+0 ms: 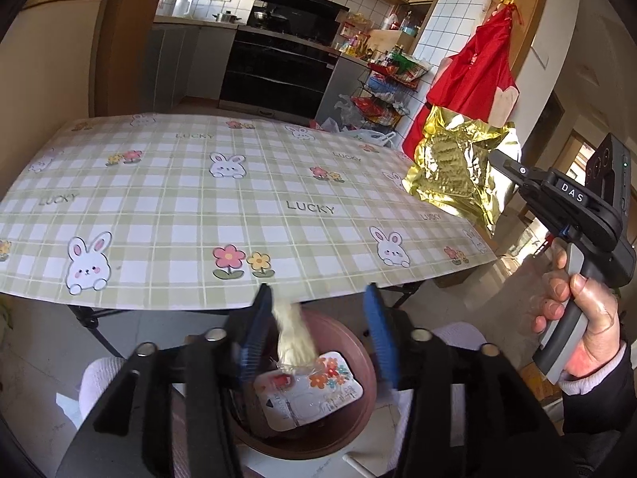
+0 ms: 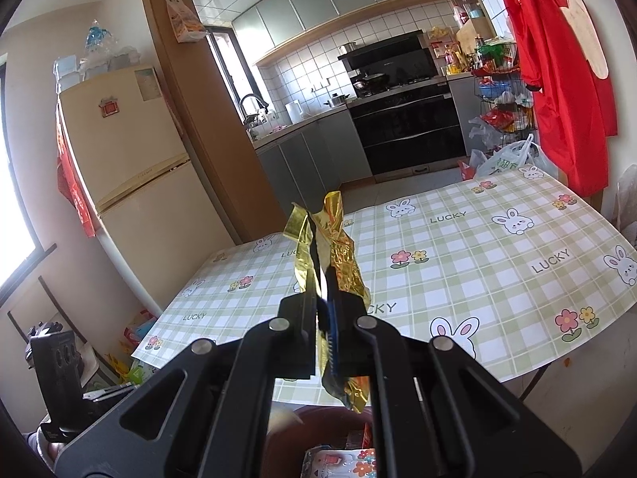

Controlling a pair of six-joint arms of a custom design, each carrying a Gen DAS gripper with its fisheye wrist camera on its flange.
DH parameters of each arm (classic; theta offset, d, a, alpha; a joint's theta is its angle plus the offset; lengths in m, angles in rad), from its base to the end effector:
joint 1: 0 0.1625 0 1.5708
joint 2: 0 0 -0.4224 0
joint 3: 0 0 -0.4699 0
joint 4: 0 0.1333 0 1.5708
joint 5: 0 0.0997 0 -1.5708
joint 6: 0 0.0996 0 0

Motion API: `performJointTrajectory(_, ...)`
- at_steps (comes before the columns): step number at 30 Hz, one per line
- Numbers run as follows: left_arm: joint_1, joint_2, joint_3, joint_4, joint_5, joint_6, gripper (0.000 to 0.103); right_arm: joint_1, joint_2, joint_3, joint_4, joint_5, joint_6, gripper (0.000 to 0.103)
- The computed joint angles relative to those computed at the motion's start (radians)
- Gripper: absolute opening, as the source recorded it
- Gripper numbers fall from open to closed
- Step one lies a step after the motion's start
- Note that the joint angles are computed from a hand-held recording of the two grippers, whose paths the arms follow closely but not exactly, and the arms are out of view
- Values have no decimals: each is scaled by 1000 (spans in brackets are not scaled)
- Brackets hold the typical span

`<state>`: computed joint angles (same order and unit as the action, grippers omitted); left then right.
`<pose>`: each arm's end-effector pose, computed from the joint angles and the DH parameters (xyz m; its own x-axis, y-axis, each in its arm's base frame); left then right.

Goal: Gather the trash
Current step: 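Lift the paper cups with the left gripper while the right lifts the gold wrapper, then drop the cups into the bin with the left gripper while the right drops the gold wrapper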

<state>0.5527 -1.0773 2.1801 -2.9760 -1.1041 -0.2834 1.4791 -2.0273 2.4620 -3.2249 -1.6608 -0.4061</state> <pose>-0.3608 -0.4318 0.0599 -0.7868 0.5221 -0.3291 0.6171 0.6740 -0.4060 0.0902 -0.3773 0.4032 -0.9165 0.0256 0.3993 -0.3598 0.3841 -0.8503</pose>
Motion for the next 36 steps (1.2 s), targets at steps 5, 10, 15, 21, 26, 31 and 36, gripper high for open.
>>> performJointTrajectory(5, -3, -11, 5, -78, 68, 10, 75, -5, -3, -1, 22, 26, -6, 8)
performJointTrajectory(10, -4, -39, 11, -120, 191, -26, 90, 16, -30, -3, 80, 54, -27, 8)
performJointTrajectory(15, 0, -89, 19, -114, 279, -61, 94, 54, -70, 5, 178, 45, -51, 8)
performJointTrajectory(21, -9, -148, 50, -111, 334, -81, 95, 89, -92, 20, 259, 24, -35, 8)
performJointTrajectory(26, -23, -183, 77, -117, 347, -81, 95, 139, -90, 27, 311, -21, -41, 9)
performJointTrajectory(31, -25, -211, 99, -138, 340, -91, 97, 156, -89, 29, 377, -62, -18, 12)
performJointTrajectory(36, -20, -220, 110, -133, 334, -101, 97, 155, -79, 36, 411, -73, -17, 13)
